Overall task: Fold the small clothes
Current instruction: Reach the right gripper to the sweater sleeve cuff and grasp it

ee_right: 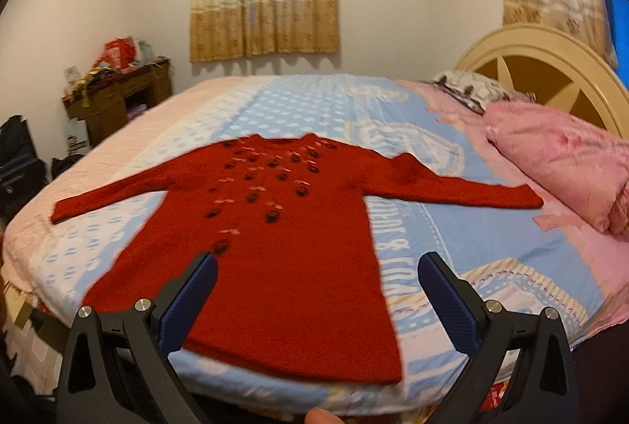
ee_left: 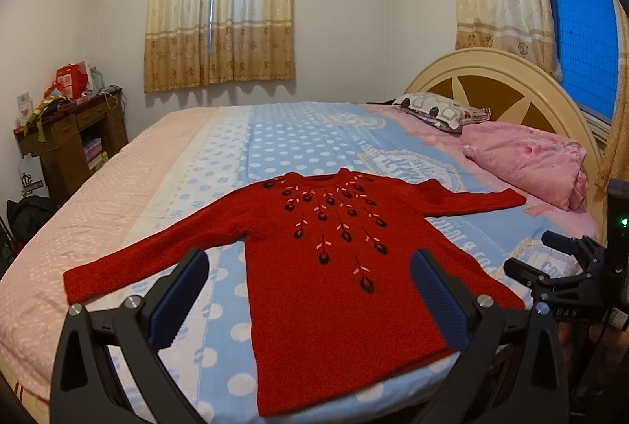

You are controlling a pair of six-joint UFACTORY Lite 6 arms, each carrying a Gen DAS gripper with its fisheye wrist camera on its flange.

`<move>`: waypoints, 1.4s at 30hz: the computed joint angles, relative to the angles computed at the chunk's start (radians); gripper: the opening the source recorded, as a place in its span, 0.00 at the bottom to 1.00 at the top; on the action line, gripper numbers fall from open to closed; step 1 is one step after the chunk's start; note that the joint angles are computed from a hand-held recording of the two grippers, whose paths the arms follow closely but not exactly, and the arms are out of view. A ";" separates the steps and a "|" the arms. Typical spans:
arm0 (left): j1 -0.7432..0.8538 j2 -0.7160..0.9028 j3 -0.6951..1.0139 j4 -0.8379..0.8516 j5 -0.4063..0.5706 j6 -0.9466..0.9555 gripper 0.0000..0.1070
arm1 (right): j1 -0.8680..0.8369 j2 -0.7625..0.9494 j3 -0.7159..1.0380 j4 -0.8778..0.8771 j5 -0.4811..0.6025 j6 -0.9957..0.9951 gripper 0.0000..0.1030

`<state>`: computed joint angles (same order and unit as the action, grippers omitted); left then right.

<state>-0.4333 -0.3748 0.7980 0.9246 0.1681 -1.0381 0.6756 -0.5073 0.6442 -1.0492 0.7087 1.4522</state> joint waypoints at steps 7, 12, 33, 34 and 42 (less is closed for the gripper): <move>0.058 0.271 0.174 0.081 -0.072 -0.033 0.96 | -0.424 0.163 0.020 0.026 -0.337 -0.158 0.99; 0.072 0.458 0.324 0.076 -0.078 -0.015 0.96 | -0.703 0.290 0.111 0.400 -0.501 -0.607 0.99; 0.125 1.144 1.052 -0.259 0.081 0.383 0.96 | -1.369 1.169 1.088 1.277 -0.246 -1.446 0.71; 0.131 1.166 1.079 -0.306 0.091 0.422 0.96 | -1.377 1.231 1.170 1.233 -0.214 -1.389 0.70; 0.145 1.254 1.165 -0.522 0.126 0.612 0.96 | -1.392 1.593 1.731 1.105 -0.027 -1.234 0.56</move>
<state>-0.2887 0.8790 1.9626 0.4026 0.2946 -0.4257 -0.7167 1.0859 2.3749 0.0562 0.6813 0.2178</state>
